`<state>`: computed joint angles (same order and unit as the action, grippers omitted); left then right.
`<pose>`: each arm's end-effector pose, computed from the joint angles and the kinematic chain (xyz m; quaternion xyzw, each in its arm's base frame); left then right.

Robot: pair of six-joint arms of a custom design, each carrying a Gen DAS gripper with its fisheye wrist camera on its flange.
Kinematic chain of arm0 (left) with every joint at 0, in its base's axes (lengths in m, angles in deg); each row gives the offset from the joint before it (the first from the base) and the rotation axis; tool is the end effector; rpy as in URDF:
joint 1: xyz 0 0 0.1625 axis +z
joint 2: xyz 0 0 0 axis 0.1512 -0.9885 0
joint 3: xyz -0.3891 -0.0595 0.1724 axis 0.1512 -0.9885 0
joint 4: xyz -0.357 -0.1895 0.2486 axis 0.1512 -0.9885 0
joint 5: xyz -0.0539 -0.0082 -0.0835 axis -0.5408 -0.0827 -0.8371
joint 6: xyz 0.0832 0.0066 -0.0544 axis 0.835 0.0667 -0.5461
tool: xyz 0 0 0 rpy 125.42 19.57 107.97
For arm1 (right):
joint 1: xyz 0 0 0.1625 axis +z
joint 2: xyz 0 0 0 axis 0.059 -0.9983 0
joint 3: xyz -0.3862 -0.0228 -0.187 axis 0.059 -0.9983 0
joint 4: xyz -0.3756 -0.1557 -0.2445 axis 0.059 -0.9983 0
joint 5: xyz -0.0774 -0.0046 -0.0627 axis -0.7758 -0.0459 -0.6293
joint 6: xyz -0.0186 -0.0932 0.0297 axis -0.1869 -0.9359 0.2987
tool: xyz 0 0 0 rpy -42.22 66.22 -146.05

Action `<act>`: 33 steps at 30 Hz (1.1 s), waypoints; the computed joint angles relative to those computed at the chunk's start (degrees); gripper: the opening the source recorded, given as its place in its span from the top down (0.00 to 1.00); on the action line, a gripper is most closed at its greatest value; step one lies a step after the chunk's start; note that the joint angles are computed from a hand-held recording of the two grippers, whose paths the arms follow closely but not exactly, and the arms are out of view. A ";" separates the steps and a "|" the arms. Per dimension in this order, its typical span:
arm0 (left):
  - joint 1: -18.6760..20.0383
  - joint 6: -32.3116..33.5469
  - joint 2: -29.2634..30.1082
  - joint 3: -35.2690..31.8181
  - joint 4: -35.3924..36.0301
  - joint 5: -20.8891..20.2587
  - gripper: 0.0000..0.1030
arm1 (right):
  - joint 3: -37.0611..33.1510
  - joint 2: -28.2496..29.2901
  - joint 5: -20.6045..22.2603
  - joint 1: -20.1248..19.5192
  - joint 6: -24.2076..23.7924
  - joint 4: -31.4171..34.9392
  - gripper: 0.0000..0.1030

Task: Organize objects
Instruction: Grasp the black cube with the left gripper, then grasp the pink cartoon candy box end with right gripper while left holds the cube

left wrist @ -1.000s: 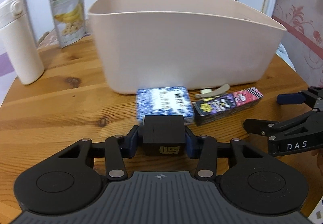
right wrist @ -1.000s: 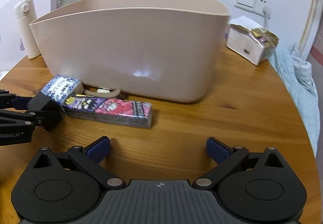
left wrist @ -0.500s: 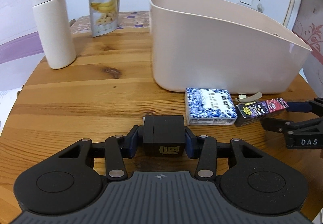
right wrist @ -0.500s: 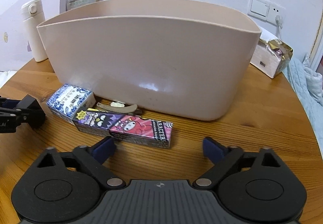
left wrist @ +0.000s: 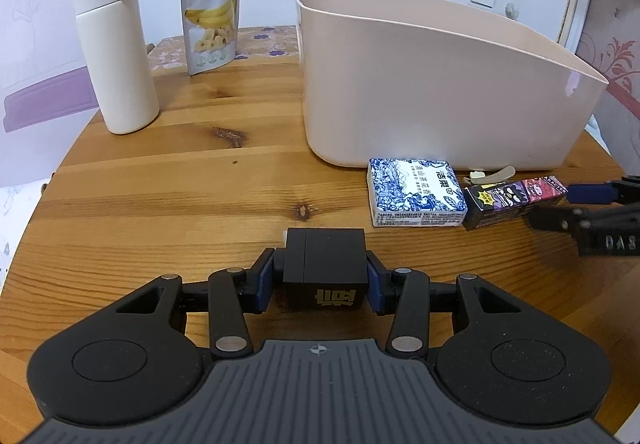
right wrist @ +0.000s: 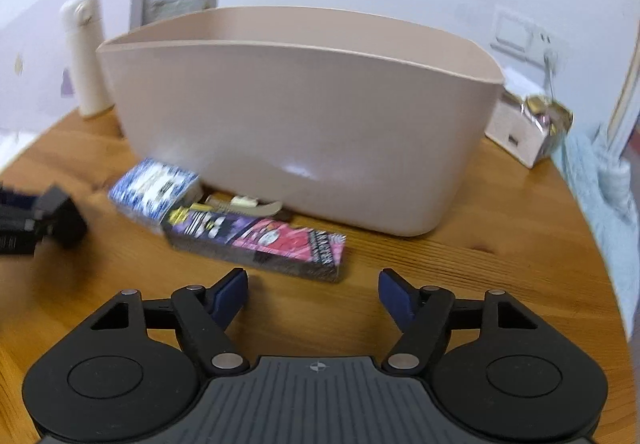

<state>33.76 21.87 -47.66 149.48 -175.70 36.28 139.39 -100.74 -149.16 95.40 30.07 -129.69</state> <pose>-0.1774 -0.4293 0.1012 0.3330 0.8699 -0.2618 0.2527 0.1316 -0.3675 0.1761 0.1362 -0.8535 0.3646 0.3465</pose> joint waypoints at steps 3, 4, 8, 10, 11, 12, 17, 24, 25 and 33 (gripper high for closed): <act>0.02 -0.65 -0.28 -0.01 0.40 -0.17 0.55 | -0.40 -0.80 2.16 -1.50 0.01 1.03 0.38; 0.01 -0.86 -0.40 0.04 0.53 -0.21 0.55 | -0.38 -1.15 2.91 -1.81 -0.57 1.45 0.40; -0.05 -1.13 -0.52 0.04 0.87 -0.23 0.55 | 0.40 -2.89 6.63 -2.61 -3.10 3.81 0.55; -0.07 -1.34 -0.60 -0.03 1.17 -0.22 0.55 | 0.55 -3.50 8.30 -2.97 -3.92 4.80 0.55; -0.07 -1.46 -0.68 -0.02 1.30 -0.29 0.55 | 0.41 -3.80 8.83 -3.18 -4.09 5.70 0.55; -0.06 -1.59 -0.84 0.02 1.48 -0.43 0.55 | 0.38 -4.36 9.49 -3.40 -4.22 6.81 0.55; 0.08 -2.38 -1.49 0.08 2.30 -0.91 0.55 | -0.39 -4.68 8.19 -2.74 -5.50 8.83 0.45; -0.20 -2.40 -1.35 0.06 2.71 -0.43 0.55 | -1.05 -6.20 11.64 -3.92 -8.77 10.91 0.28; -0.19 -2.51 -1.39 0.05 2.77 -0.44 0.55 | -0.92 -7.44 13.01 -4.55 -8.39 12.89 0.28; -0.16 -3.74 -2.49 0.26 4.15 -0.86 0.55 | 0.42 -9.38 15.99 -4.27 -7.22 18.08 0.30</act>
<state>33.60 18.13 -50.15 149.74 -171.55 35.42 139.81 -110.12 -133.17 91.13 22.85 -111.62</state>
